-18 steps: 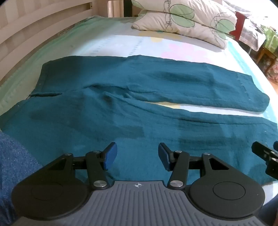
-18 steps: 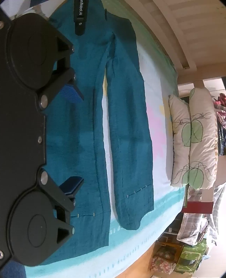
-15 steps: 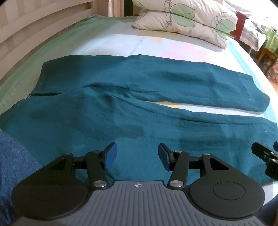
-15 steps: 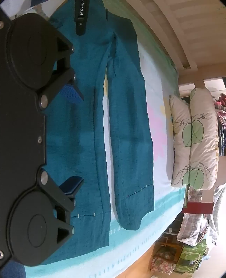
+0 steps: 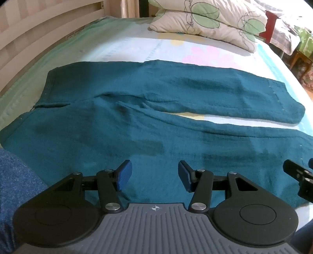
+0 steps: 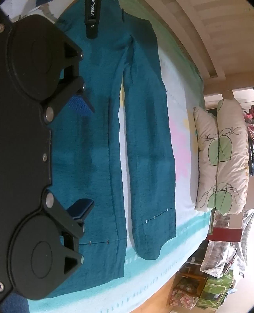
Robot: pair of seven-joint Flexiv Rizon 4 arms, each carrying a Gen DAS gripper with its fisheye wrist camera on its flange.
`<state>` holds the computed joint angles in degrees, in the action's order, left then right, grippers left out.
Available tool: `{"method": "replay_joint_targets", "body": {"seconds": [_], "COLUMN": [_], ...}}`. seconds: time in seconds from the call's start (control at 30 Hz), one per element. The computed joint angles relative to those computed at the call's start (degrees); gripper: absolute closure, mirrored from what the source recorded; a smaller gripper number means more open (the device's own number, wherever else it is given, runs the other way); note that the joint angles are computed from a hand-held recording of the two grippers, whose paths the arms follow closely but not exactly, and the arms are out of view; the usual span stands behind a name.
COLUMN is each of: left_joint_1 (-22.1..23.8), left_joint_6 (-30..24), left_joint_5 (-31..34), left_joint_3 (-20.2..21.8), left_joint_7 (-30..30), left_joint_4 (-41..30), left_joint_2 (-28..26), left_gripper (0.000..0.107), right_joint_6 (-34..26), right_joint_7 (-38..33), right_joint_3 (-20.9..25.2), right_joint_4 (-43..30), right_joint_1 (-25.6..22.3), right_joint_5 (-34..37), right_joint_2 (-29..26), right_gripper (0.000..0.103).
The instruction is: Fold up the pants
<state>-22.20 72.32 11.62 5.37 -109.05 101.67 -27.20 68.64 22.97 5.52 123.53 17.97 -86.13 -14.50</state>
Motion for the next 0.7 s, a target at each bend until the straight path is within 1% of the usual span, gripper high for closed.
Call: {"method": "replay_joint_targets", "body": {"seconds": [0.7], "left_joint_1": [0.01], "left_joint_6": [-0.50], "left_joint_5": [0.52], "left_joint_3": [-0.08], "left_joint_7": [-0.26], "left_joint_4": [-0.13], "left_joint_2": [0.13], "left_gripper": [0.056], "right_joint_6": [-0.05], "right_joint_7": [-2.83], "right_joint_3": [-0.18], "right_joint_4": [0.15], "right_joint_1": [0.73], "right_joint_5": [3.50], "right_joint_2": [0.03], "right_gripper": [0.010]}}
